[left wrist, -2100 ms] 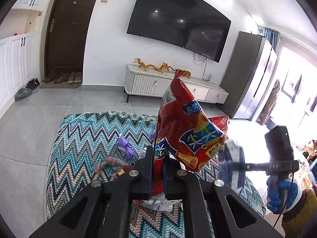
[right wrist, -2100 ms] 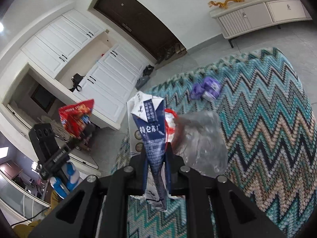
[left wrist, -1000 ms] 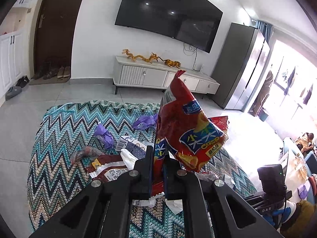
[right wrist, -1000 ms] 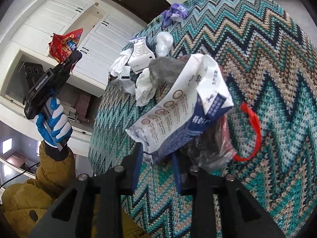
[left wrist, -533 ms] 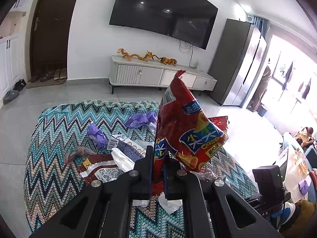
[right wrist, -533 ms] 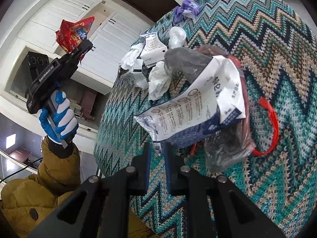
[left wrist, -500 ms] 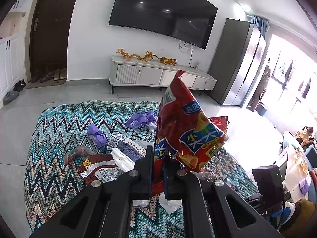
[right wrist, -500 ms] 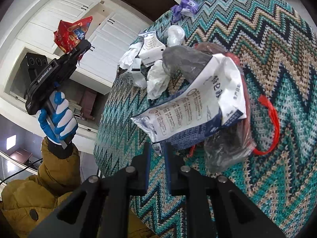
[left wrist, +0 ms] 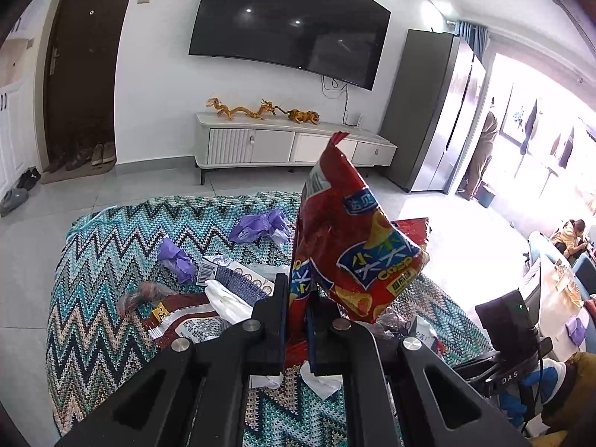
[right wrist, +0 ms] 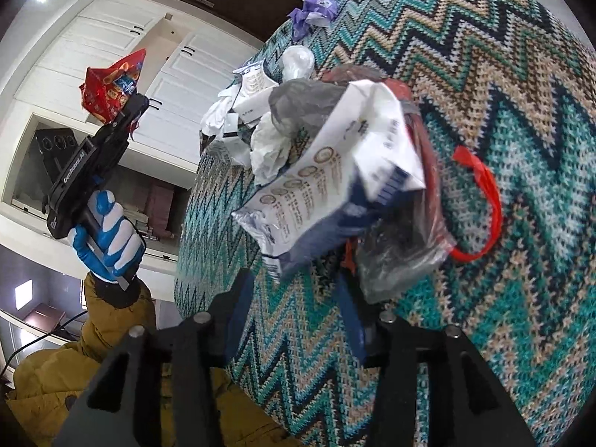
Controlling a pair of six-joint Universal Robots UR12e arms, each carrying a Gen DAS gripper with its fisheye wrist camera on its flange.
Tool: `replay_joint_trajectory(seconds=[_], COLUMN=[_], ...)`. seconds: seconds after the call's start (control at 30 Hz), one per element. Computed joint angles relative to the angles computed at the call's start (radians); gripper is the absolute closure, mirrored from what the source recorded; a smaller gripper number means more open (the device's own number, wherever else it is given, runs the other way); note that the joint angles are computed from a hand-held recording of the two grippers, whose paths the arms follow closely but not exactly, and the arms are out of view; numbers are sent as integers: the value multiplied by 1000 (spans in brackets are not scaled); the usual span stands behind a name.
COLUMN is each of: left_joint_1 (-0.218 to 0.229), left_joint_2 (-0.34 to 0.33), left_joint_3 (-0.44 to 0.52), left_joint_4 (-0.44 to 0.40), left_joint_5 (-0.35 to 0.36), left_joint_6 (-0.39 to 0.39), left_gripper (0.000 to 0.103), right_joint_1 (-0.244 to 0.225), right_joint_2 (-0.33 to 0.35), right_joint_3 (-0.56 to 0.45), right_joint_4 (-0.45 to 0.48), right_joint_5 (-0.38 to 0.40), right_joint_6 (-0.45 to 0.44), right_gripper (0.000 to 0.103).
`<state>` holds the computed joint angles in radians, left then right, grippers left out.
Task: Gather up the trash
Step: 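Hold the red snack bag in the left tool while the right also grasps the clear plastic bag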
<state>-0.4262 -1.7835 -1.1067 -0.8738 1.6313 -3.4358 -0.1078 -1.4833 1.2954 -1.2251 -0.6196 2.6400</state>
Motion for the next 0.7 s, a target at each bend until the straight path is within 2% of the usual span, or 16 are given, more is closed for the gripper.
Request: replay_joint_trajectory(seconds=[0.2,0.37,0.6,0.7], left_joint_1=[-1,11,23,24], left_joint_2=[7,19,38,44], left_joint_3=[-15,-36,-59,-65], left_joint_4=[13,23,26,27], left_joint_5=[-1,-8,1,6], left_joint_6=[32,13,-3,-11], left_gripper=[95,95,95,95], right_joint_1=[6,37,59,63], right_joint_2=[7,29,58,62], right_joint_3=[2,-19,-24,-19], right_joint_4=[-52,-124,-208,-243], right_joint_5=[52,26,16,21], right_joint_6=[68,140,271,311], right_gripper=[58,58,68,80])
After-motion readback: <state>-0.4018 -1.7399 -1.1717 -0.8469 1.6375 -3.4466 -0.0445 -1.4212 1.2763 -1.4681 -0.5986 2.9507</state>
